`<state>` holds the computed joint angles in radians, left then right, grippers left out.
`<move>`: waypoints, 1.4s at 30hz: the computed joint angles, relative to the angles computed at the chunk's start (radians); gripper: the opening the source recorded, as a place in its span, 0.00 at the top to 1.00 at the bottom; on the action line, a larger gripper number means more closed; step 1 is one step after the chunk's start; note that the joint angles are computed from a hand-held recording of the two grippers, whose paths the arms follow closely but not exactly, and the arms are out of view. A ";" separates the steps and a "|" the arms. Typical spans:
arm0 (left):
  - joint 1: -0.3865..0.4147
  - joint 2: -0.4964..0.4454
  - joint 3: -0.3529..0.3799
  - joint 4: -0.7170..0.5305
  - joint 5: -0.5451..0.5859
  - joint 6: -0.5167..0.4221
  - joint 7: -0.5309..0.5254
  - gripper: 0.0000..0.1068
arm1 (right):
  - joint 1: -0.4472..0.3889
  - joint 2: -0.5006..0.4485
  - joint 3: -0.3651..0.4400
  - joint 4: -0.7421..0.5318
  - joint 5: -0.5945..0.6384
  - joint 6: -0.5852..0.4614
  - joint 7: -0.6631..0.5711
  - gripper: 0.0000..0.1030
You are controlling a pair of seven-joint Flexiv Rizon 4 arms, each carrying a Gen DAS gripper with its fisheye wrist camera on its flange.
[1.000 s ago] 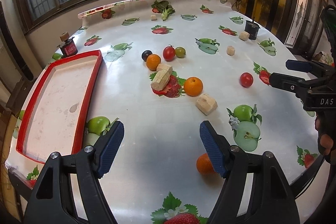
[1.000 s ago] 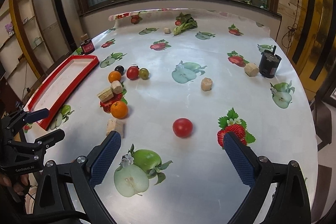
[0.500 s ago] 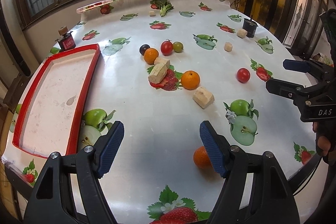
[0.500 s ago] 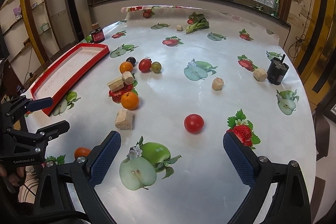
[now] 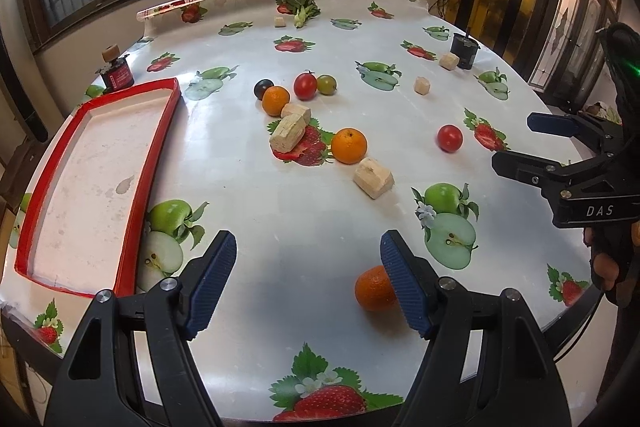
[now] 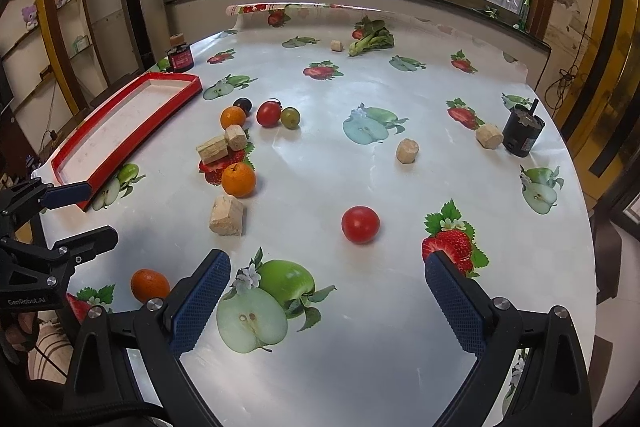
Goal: Organize fruits
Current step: 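Move the left gripper toward the orange lying on the table, then close the left gripper on the orange while the right gripper grasps the red tomato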
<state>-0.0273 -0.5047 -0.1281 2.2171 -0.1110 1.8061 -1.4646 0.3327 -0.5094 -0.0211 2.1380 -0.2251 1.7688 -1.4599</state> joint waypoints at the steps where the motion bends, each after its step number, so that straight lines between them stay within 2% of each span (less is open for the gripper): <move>1: -0.001 0.000 0.000 0.001 0.000 -0.001 0.000 0.30 | 0.002 0.000 -0.003 0.000 0.000 -0.001 -0.001 0.04; 7: 0.027 0.001 -0.027 0.006 0.009 -0.007 -0.002 0.30 | 0.005 -0.001 -0.005 -0.004 0.000 -0.001 -0.006 0.04; 10: 0.065 -0.001 -0.066 0.013 0.018 -0.012 -0.003 0.30 | 0.005 -0.002 -0.005 -0.007 -0.001 -0.004 -0.007 0.04; 17: 0.085 -0.002 -0.089 0.018 0.024 -0.025 0.000 0.30 | -0.014 -0.012 0.013 -0.016 -0.011 -0.016 -0.008 0.04; 20: 0.142 -0.005 -0.146 0.027 0.035 -0.028 0.002 0.30 | -0.020 -0.017 0.020 -0.019 -0.013 -0.017 -0.008 0.04; 23: 0.244 -0.017 -0.248 0.042 0.056 -0.037 0.006 0.30 | -0.022 -0.023 0.020 -0.021 -0.012 -0.019 -0.004 0.04; 32: 0.272 -0.034 -0.303 0.038 0.065 -0.062 0.020 0.30 | -0.053 -0.036 0.046 -0.033 -0.020 -0.033 0.002 0.04; 37: 0.255 -0.047 -0.308 0.033 0.056 -0.087 0.044 0.30 | -0.108 -0.061 0.096 -0.058 -0.026 -0.026 0.003 0.04; 40: 0.225 -0.061 -0.290 0.018 0.045 -0.099 0.057 0.30 | -0.237 -0.108 0.227 -0.113 -0.046 -0.058 0.002 0.09; 41: 0.209 -0.067 -0.277 0.011 0.040 -0.095 0.060 0.30 | -0.265 -0.126 0.259 -0.132 -0.046 -0.066 -0.002 0.10; 42: 0.204 -0.075 -0.274 0.005 0.037 -0.092 0.062 0.30 | -0.265 -0.138 0.258 -0.147 -0.048 -0.074 0.004 0.11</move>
<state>0.1770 -0.5798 -0.4018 2.2225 -0.0741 1.7142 -1.4022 0.0680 -0.6473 0.2364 1.9908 -0.2733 1.6950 -1.4561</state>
